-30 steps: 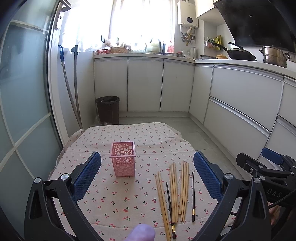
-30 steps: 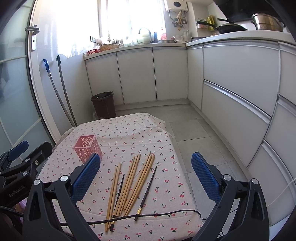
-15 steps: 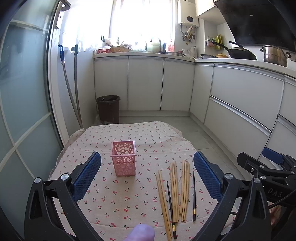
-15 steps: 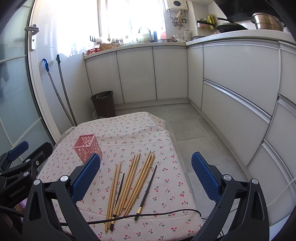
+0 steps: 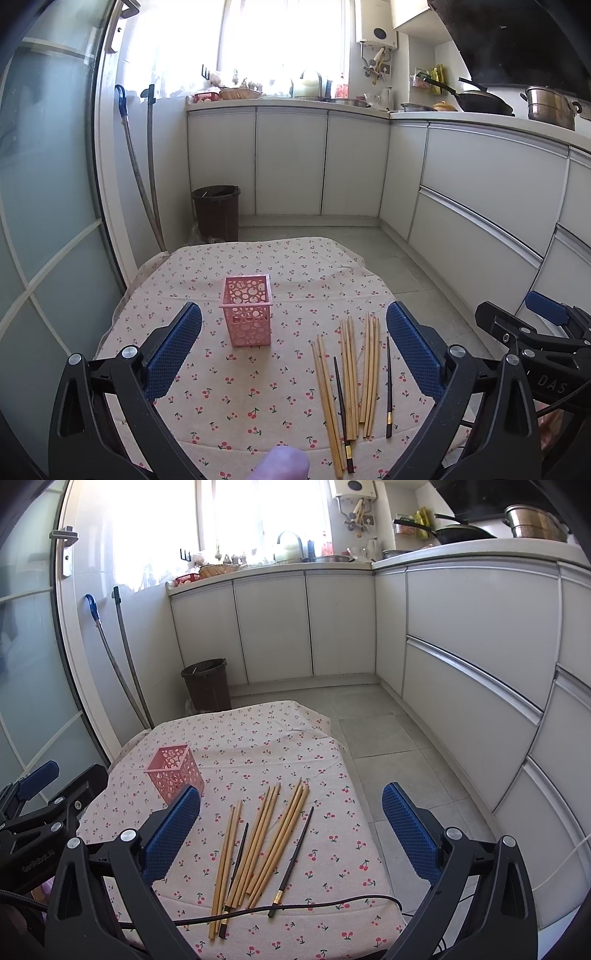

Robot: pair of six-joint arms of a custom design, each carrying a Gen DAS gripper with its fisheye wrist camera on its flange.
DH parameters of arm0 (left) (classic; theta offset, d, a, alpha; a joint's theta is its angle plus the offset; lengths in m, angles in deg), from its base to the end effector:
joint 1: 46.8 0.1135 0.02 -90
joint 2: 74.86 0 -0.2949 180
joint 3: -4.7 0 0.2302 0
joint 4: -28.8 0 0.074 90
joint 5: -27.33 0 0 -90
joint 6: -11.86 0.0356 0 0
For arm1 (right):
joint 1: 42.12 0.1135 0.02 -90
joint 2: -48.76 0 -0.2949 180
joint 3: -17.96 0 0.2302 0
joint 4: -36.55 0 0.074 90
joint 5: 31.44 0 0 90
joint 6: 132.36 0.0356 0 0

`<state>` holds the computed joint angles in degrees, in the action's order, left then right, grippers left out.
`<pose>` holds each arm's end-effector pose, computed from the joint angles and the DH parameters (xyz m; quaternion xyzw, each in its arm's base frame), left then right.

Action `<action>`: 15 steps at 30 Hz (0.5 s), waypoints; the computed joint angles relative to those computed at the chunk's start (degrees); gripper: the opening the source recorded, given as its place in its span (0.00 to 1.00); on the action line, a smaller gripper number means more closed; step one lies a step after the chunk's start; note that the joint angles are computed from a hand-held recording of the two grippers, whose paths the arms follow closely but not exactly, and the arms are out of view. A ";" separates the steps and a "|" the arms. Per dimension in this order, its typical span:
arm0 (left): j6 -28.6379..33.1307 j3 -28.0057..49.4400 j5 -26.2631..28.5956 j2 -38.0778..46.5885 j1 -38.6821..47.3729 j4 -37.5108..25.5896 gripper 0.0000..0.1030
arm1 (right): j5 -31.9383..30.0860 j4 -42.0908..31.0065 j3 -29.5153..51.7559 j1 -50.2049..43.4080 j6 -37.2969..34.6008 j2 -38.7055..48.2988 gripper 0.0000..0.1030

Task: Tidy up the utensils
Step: 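Lower the left tool onto a bamboo chopstick and close it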

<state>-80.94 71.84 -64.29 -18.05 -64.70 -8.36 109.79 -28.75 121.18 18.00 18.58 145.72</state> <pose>0.1743 -0.0552 0.3521 0.1046 0.8454 -0.0822 0.5174 0.1905 0.2759 0.3488 0.1216 0.8682 0.0046 0.4811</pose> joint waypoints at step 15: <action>-2.81 8.32 9.22 22.69 8.58 -17.04 0.93 | -21.59 13.10 -6.65 -7.83 -3.21 -4.48 0.93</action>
<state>-83.75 80.16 -55.07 4.64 -56.12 -25.40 88.20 -15.65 114.54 10.18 15.37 141.24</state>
